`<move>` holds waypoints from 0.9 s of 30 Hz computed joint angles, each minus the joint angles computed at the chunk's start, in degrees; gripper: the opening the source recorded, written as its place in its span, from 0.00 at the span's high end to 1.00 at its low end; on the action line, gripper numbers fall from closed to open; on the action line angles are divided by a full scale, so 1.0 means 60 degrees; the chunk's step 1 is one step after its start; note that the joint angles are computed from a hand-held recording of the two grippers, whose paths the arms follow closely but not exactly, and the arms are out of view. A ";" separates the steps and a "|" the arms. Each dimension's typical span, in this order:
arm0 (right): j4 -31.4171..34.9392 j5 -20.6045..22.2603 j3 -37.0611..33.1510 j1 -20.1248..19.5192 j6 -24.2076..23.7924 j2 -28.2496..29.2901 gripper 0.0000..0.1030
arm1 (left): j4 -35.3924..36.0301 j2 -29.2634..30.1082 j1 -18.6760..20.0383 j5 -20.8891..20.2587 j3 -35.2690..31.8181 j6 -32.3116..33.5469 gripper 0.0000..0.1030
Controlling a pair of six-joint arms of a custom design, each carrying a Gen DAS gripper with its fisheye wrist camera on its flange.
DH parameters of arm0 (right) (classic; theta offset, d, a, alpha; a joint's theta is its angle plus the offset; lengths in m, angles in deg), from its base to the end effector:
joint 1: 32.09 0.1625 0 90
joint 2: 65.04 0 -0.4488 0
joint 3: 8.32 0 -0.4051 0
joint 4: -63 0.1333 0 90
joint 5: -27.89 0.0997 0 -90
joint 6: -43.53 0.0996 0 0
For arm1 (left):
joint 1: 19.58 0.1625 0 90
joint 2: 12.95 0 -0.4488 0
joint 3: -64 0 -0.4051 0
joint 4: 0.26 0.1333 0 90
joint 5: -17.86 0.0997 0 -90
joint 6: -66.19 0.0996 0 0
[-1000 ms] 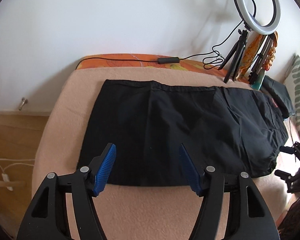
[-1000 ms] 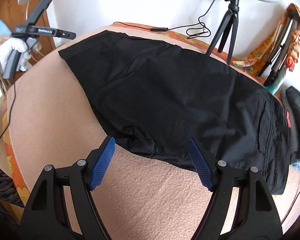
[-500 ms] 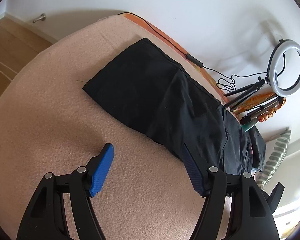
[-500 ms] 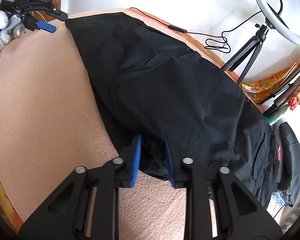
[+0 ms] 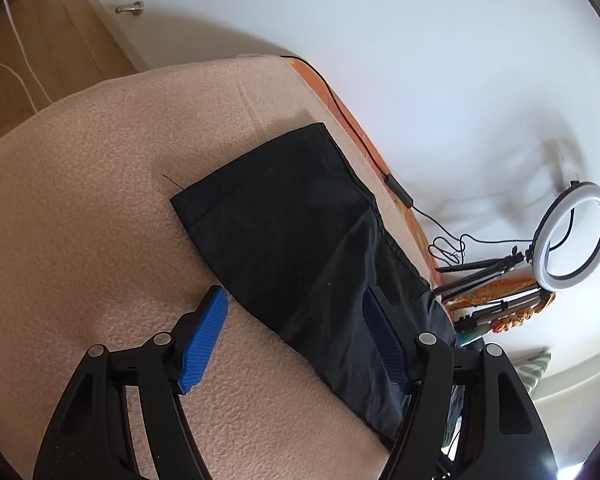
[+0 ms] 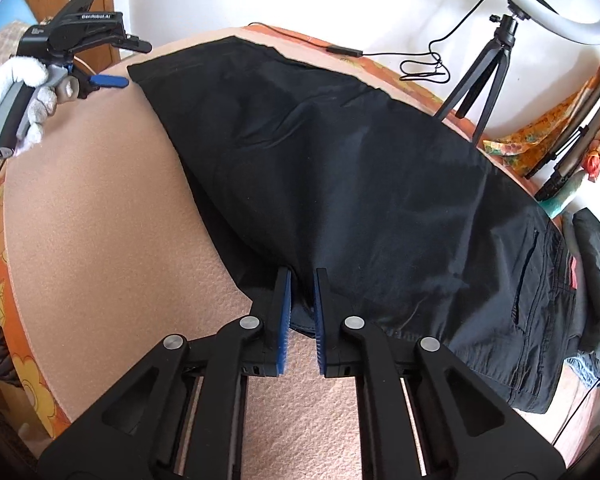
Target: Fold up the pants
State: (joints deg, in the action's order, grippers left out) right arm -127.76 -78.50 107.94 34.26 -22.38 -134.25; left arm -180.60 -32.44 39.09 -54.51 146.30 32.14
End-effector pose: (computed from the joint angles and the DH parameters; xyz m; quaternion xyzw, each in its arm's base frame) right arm -0.1328 -0.5656 0.3094 0.2583 -0.8469 0.2278 0.4052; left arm -0.2454 -0.7175 -0.0862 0.0592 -0.9587 0.2783 0.0017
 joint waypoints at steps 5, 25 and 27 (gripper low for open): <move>-0.0303 0.0913 0.0378 -0.0019 0.0416 -0.0635 0.58 | -0.0449 0.0237 0.0025 0.0003 -0.0233 -0.0085 0.32; -0.0326 0.1450 0.0753 -0.0105 0.0691 -0.1174 0.58 | -0.0180 0.0712 -0.0495 0.3264 -0.0910 0.0081 0.28; -0.0294 0.1458 0.0706 -0.0126 0.0709 -0.1190 0.58 | -0.0427 0.0734 -0.0375 0.2849 -0.0953 0.0111 0.27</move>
